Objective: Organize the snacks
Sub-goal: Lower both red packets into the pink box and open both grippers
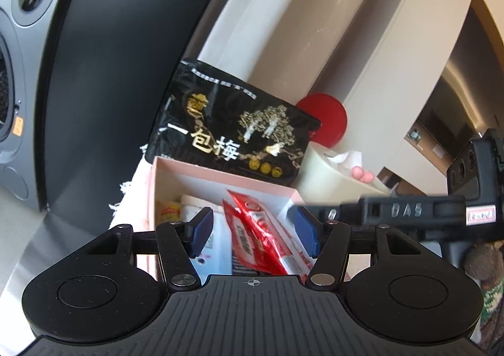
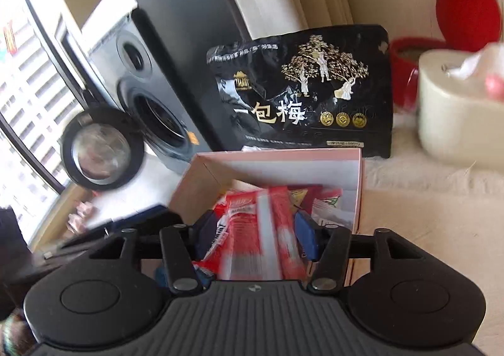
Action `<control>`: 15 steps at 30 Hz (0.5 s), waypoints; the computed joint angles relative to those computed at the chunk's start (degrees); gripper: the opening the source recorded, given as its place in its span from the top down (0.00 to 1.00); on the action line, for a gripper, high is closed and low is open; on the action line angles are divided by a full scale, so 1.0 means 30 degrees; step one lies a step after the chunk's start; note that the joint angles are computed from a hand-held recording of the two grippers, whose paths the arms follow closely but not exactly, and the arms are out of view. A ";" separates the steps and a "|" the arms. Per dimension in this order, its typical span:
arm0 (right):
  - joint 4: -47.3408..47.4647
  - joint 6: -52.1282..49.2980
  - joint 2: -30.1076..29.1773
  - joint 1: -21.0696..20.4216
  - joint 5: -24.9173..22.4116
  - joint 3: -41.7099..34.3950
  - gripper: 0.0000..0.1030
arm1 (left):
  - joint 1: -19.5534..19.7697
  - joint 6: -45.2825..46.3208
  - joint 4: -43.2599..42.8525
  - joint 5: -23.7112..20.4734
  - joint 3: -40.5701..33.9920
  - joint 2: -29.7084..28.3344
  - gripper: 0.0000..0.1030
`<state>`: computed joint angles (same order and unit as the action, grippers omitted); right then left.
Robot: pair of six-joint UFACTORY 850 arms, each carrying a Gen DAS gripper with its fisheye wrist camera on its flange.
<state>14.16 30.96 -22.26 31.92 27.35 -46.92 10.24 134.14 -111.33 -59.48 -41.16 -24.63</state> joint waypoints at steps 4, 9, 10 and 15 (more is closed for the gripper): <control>0.3035 -0.2397 0.0935 0.0361 0.1322 0.1185 0.39 | -0.0833 0.1319 0.0107 0.1207 0.0440 0.0532 0.39; 0.8590 -0.7570 0.2354 0.1852 0.3691 0.2895 0.39 | -0.3783 0.8597 -0.6135 0.5744 0.1571 0.1609 0.41; 1.0029 -0.8950 0.2554 0.2375 0.4396 0.3170 0.39 | -0.4066 0.9506 -0.7391 0.5795 0.1716 0.1665 0.41; 1.4610 -1.2629 0.4038 0.4911 0.7446 0.4941 0.30 | -0.2962 0.8151 -0.7290 0.3222 0.3727 0.3284 0.42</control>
<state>57.99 -6.93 -10.15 46.65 49.69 -32.10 1.35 158.59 -133.20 -49.82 -29.98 -14.78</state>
